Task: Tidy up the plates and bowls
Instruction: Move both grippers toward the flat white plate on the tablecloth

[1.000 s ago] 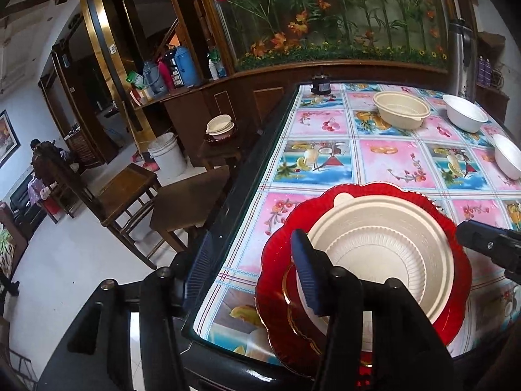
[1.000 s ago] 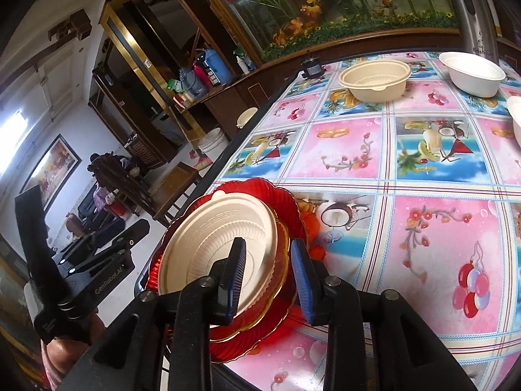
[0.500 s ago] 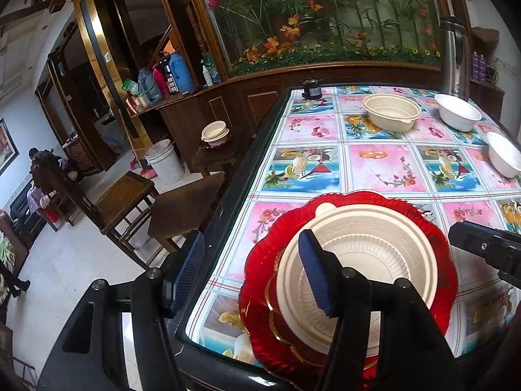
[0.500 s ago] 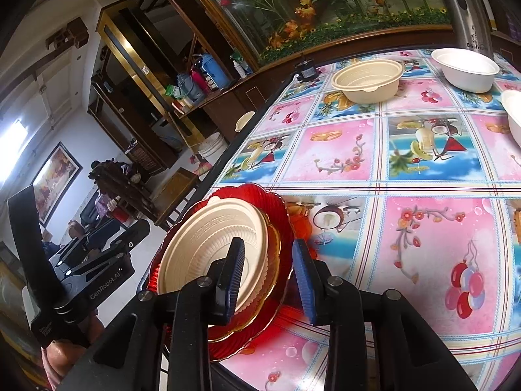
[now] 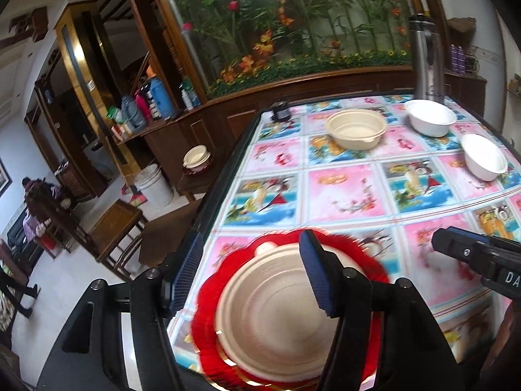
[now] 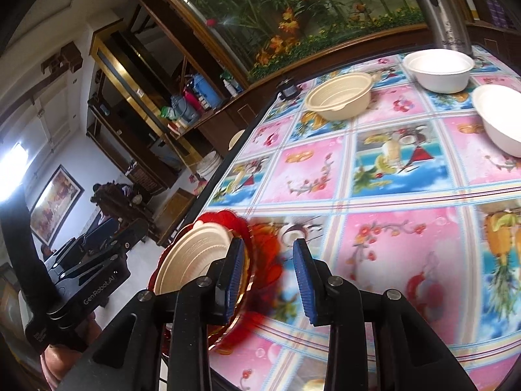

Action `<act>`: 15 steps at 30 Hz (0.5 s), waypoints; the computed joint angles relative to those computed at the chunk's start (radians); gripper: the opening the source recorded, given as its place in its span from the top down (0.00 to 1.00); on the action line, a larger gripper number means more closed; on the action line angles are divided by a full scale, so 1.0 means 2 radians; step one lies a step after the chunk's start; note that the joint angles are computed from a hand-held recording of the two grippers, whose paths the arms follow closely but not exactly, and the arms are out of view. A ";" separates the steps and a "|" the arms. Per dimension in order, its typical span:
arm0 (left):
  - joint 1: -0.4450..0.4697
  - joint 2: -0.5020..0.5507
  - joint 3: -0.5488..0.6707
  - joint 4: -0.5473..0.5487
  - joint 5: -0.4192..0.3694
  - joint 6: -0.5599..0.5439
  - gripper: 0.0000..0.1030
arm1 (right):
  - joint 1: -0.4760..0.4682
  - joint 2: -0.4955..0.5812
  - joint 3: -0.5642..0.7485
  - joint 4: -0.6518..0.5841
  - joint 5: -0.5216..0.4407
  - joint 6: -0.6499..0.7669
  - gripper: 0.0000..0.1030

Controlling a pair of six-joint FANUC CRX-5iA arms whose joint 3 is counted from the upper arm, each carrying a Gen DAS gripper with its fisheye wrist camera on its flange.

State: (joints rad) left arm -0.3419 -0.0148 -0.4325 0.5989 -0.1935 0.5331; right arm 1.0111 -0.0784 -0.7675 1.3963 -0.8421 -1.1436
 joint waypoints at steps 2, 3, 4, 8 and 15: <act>-0.011 -0.003 0.001 -0.006 0.001 0.005 0.35 | 0.007 -0.012 -0.011 -0.002 -0.012 -0.007 0.67; -0.018 -0.005 0.002 -0.010 0.000 0.008 0.34 | 0.012 -0.020 -0.018 -0.006 -0.021 -0.010 0.67; -0.024 -0.006 0.004 -0.012 -0.001 0.009 0.34 | 0.017 -0.027 -0.023 -0.010 -0.029 -0.011 0.67; -0.050 -0.007 0.017 -0.042 -0.010 0.036 0.34 | 0.043 -0.058 -0.045 -0.032 -0.071 -0.017 0.67; -0.087 0.004 0.050 -0.083 -0.044 0.085 0.19 | 0.105 -0.117 -0.081 -0.080 -0.164 -0.026 0.58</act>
